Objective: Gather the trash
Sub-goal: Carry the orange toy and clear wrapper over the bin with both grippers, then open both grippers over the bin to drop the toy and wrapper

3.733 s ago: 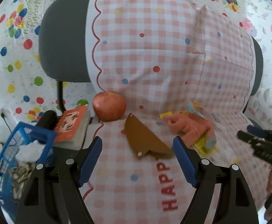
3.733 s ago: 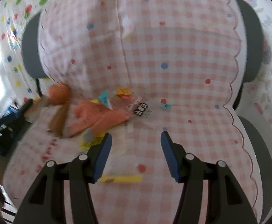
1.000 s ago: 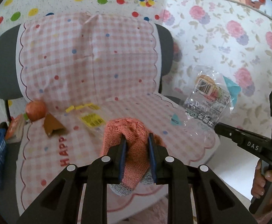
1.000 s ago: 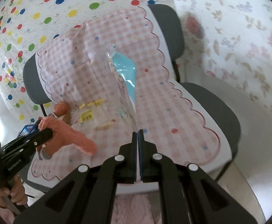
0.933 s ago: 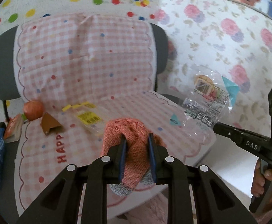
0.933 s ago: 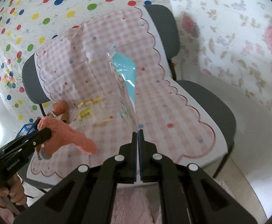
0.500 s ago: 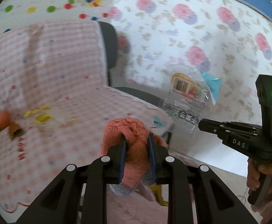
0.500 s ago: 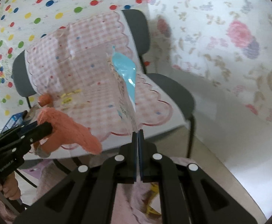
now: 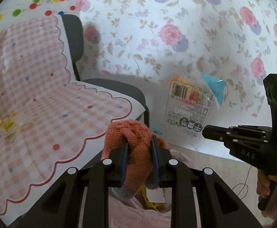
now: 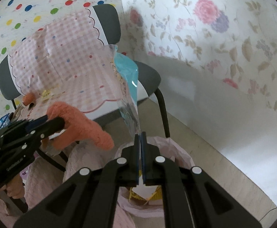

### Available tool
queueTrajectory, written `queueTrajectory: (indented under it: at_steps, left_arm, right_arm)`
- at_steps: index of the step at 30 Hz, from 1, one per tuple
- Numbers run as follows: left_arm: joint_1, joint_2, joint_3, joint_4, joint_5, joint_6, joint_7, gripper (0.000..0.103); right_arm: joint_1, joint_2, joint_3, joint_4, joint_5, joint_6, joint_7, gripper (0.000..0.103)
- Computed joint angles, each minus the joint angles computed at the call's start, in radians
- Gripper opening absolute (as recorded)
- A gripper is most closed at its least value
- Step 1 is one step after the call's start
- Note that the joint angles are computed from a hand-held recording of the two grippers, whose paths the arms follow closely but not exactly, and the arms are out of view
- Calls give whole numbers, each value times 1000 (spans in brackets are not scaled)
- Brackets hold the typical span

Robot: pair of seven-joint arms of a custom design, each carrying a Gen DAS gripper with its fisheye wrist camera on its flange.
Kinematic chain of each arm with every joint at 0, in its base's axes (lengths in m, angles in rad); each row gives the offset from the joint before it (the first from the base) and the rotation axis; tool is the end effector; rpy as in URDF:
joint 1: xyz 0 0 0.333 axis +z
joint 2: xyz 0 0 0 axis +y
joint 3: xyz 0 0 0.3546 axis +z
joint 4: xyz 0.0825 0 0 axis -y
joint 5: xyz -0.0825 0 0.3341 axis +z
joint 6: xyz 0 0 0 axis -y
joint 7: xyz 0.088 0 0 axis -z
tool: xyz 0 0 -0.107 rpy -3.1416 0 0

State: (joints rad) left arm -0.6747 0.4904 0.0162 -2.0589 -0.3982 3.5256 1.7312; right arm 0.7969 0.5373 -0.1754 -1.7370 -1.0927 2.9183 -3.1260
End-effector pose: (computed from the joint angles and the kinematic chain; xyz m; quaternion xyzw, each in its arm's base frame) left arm 0.5221 -0.3463 0.3839 -0.4985 0.7342 -0.4049 0.2201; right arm 0.5015 0.4529 0.3833 -0.6796 0.6164 -0.2081 0.3390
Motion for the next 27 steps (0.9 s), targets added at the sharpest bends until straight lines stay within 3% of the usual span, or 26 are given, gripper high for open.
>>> queueTrajectory:
  at_steps: [3, 7, 10, 13, 15, 17, 19, 23, 25, 27]
  left_arm:
    - [-19, 23, 20, 34, 1, -30, 8, 24]
    - [6, 49, 2, 79, 51, -75, -24, 24]
    - [-19, 79, 40, 126, 78, -111, -44, 24]
    - [-21, 103, 52, 167, 114, -149, -82, 33]
    - [-46, 119, 87, 193, 129, -177, -110, 53]
    - [-72, 134, 124, 212, 147, -198, -135, 61]
    - [-56, 139, 115, 221, 171, -213, -160, 62]
    - [-36, 123, 114, 194, 201, -204, -222, 64]
    - [-54, 103, 147, 158, 202, -174, -256, 65]
    - [-107, 77, 218, 113, 173, -153, -276, 65]
  right_arm:
    - [-5, 1, 3, -17, 9, -7, -3, 2]
    - [-13, 4, 1, -31, 22, 3, -1, 2]
    - [-20, 11, 0, -30, 41, 3, -21, 2]
    - [-27, 19, -1, -25, 64, 1, -48, 3]
    - [-31, 25, -6, -25, 77, 13, -60, 4]
    - [-45, 36, -2, -26, 107, 37, -95, 17]
    - [-47, 46, -5, -25, 144, 40, -130, 25]
    - [-29, 53, -30, -34, 202, 60, -170, 25]
    - [-14, 56, -50, -34, 218, 75, -185, 25]
    - [-4, 58, -62, -26, 239, 89, -206, 25]
